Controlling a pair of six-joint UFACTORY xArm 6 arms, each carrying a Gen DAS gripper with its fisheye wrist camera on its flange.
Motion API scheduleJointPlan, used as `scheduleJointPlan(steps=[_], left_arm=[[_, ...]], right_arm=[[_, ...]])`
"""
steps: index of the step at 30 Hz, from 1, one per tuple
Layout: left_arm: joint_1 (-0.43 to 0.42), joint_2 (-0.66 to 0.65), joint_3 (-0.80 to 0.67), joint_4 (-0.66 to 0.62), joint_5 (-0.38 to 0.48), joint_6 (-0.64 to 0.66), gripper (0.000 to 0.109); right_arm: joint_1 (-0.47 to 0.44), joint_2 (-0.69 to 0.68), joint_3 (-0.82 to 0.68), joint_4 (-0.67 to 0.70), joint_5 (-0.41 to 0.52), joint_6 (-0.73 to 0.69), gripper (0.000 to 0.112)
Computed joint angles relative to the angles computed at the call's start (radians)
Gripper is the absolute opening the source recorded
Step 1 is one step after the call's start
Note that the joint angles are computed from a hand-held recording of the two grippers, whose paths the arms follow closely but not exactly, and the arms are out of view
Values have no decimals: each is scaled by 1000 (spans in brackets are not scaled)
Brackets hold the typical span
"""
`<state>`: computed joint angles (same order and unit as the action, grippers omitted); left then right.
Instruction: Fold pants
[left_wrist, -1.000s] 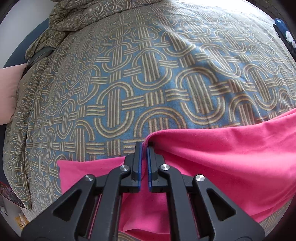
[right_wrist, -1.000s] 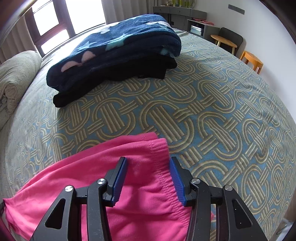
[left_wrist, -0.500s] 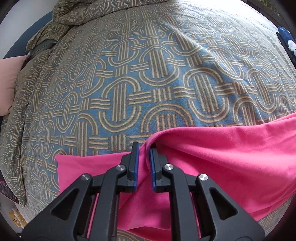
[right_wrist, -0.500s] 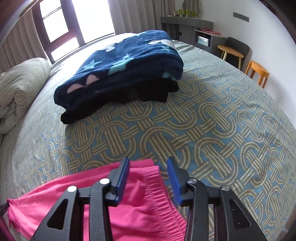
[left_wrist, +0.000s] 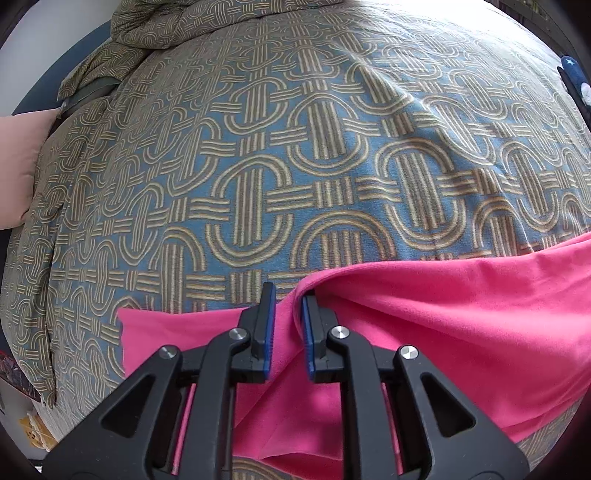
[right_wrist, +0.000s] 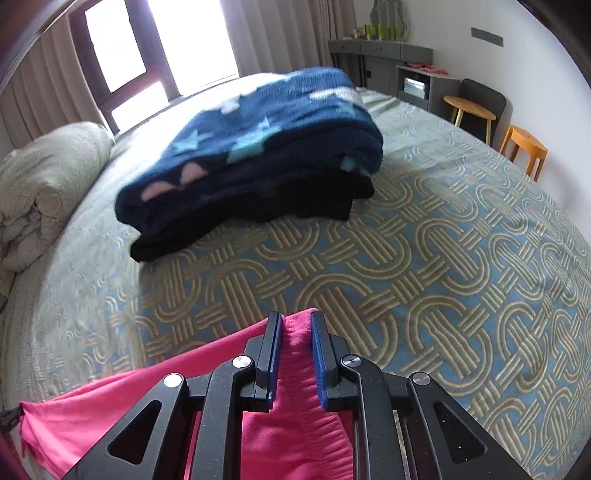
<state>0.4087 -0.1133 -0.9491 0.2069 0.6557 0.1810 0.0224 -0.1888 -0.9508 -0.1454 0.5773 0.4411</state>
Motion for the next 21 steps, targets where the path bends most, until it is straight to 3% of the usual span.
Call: scheduleJointPlan(steps=[2,3,5,6,9,13,16,21], left_arm=[[5,-14,9,-6,-17,-7,16],[7,-24,17,1,-31,-15,16],[11,-44,30,60,-66,-61,16],[15,-50,31,102,-81,-96,16],[33,-54,16,175,-86,-181,16],[69,-100,37,64,-71,-82,17],[113,-173,98,58,-90,-51,28],[233,-287,180,-200,-63,165,45]], right_arm=[[6,58,-53,-70,96,26,29],[8,56,-43,-104,90,58,36],[18,19,-18,-227,105,188,61],[24,1,-13,-271,124,234,64],[37,-87,28,-332,140,274,65],[95,-235,100,-382,191,298,65],[161,-335,160,-339,216,249,65],[266,-415,228,-176,199,184,65]])
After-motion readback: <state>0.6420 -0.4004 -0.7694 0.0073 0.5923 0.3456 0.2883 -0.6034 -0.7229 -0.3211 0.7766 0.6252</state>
